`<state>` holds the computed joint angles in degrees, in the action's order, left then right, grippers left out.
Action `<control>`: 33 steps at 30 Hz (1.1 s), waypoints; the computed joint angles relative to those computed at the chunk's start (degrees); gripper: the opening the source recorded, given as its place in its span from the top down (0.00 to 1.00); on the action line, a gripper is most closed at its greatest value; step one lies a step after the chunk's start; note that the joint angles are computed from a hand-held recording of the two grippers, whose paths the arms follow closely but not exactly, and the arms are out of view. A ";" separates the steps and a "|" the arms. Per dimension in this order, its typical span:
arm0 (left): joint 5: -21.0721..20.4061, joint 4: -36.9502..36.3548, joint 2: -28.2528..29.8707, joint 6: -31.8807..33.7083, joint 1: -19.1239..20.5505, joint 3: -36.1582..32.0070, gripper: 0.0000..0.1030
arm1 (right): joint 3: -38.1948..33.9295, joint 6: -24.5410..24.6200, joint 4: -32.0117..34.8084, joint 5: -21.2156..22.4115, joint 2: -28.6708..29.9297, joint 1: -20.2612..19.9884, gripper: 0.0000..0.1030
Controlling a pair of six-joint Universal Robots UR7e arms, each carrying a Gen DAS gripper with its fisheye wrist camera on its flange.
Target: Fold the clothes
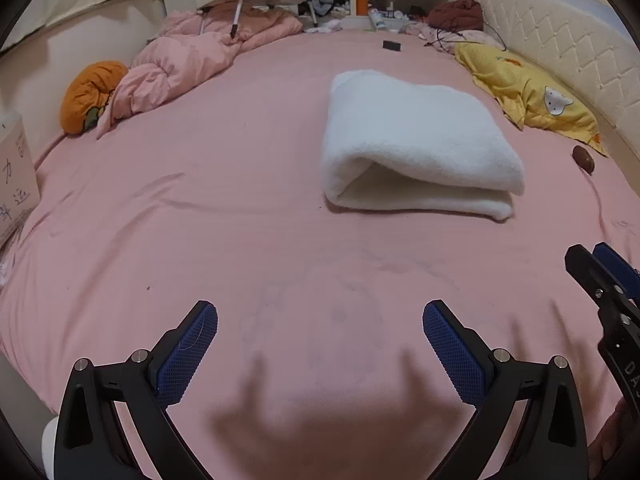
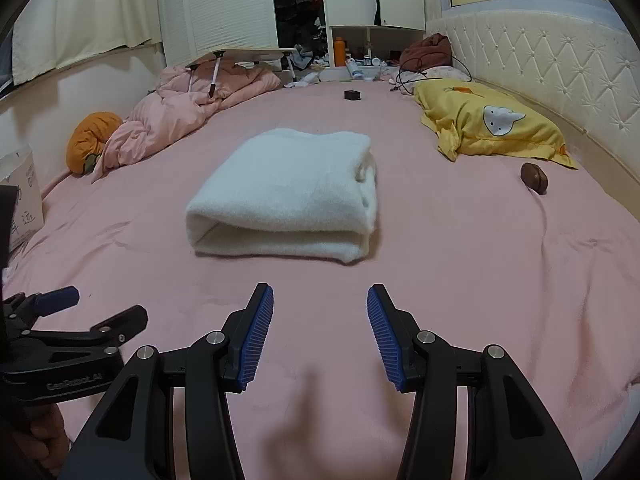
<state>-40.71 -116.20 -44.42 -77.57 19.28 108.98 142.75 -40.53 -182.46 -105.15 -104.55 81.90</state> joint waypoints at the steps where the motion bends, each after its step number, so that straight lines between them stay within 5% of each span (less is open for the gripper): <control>1: 0.09 0.46 0.26 -0.10 0.30 -0.39 0.00 | -0.34 0.68 0.67 0.34 0.15 -0.20 0.51; 16: 0.26 5.99 4.24 1.41 3.35 -6.06 0.00 | -3.85 5.82 7.99 2.48 1.83 -2.70 0.51; 30: 0.34 5.54 4.44 2.37 3.55 -6.69 0.00 | -3.77 5.59 8.20 2.79 1.82 -3.06 0.51; 33: 4.48 7.82 5.43 5.47 2.94 -7.91 0.00 | -3.75 5.60 7.44 3.70 1.24 -3.39 0.51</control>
